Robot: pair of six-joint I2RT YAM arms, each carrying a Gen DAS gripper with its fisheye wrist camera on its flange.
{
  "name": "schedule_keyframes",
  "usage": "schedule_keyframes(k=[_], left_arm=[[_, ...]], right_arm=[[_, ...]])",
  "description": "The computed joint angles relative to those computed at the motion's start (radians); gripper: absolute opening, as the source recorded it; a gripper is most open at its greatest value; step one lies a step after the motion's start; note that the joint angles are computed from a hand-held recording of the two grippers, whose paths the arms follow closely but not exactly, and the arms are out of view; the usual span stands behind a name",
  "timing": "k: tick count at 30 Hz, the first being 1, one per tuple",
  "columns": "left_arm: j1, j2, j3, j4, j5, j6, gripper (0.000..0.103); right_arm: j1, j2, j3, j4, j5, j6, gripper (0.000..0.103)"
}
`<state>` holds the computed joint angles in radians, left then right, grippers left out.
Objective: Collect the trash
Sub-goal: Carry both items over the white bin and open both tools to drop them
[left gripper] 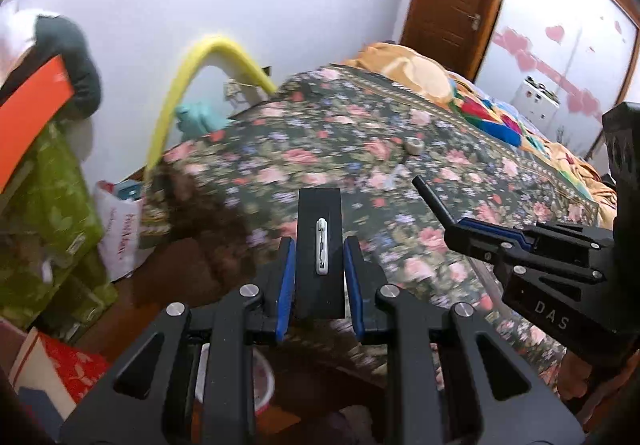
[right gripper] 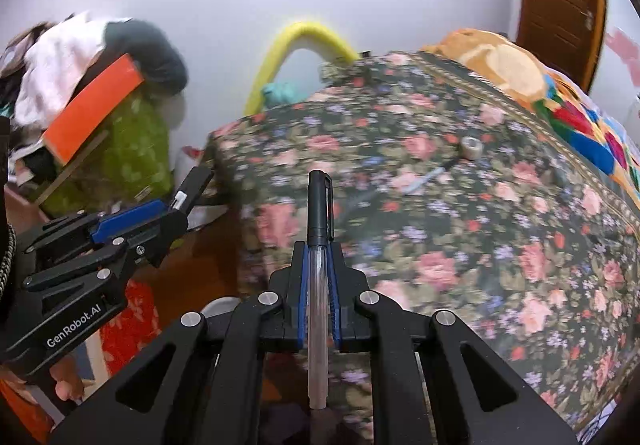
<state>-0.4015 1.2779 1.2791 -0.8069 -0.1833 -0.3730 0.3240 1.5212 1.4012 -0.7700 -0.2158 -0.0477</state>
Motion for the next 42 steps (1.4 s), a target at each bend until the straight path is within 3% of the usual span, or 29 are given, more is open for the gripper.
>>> schedule_keyframes(k=[8, 17, 33, 35, 37, 42], left_arm=[[0.244, -0.207, -0.171, -0.064, 0.108, 0.079, 0.023], [0.497, -0.28, -0.338, -0.07, 0.237, 0.196, 0.023], [0.675, -0.134, -0.515, 0.032, 0.353, 0.293, 0.023], [0.681, -0.106, -0.514, 0.04, 0.361, 0.295, 0.023], [0.683, -0.082, -0.516, 0.056, 0.365, 0.292, 0.023], [0.688, 0.002, -0.507, 0.097, 0.359, 0.275, 0.023]], right_arm=[[0.218, 0.045, -0.006, 0.017, 0.056, 0.077, 0.008], [0.38, 0.199, 0.031, 0.023, 0.059, 0.146, 0.008], [0.429, 0.547, 0.269, -0.109, -0.039, 0.179, 0.009], [0.429, 0.587, 0.317, -0.151, -0.037, 0.175, 0.013], [0.424, 0.592, 0.318, -0.149, -0.037, 0.18, 0.024], [0.412, 0.565, 0.286, -0.125, -0.007, 0.171, 0.028]])
